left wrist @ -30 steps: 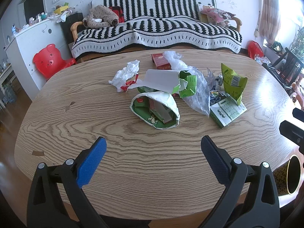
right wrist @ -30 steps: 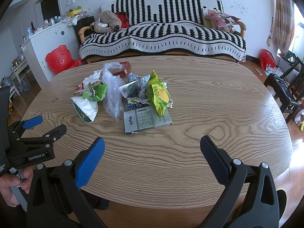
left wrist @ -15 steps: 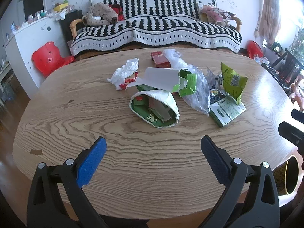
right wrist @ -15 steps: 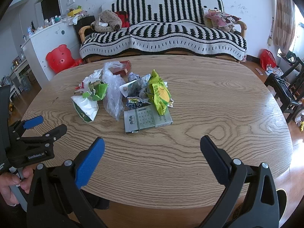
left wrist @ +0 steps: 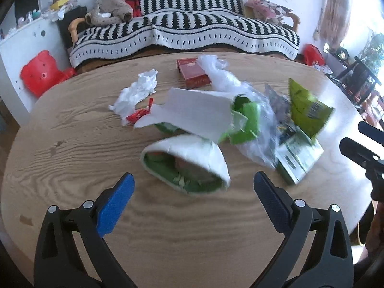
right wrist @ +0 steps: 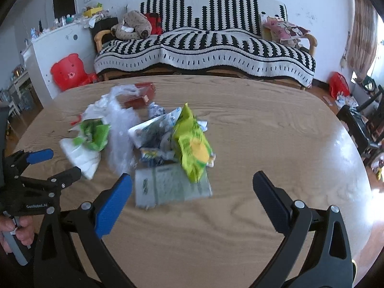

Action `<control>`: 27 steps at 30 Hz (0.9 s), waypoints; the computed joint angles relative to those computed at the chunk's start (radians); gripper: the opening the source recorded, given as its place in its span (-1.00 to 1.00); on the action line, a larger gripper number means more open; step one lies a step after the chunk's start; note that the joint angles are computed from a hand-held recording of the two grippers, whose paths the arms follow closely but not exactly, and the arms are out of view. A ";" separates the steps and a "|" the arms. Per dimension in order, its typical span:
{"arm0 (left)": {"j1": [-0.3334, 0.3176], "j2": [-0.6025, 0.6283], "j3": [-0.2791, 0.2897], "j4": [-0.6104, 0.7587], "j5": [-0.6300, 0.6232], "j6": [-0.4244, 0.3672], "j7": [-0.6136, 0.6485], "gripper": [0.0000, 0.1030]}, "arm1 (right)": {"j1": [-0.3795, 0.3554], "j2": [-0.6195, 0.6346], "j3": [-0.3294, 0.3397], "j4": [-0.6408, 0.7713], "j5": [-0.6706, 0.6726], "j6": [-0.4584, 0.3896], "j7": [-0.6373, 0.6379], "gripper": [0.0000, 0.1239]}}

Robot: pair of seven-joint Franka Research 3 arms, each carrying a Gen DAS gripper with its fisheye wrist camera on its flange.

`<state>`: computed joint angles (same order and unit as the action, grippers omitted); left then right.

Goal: Collect trash
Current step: 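Grasp the yellow-green snack bag with the right tool while the left tool grasps the white-green paper bag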

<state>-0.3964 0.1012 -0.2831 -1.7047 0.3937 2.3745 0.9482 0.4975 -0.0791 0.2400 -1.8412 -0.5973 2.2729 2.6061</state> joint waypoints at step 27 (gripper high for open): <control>0.013 -0.078 0.006 -0.060 0.059 0.042 -0.143 0.57 | -0.083 -0.069 -0.045 -0.103 0.132 0.228 -0.031 -0.62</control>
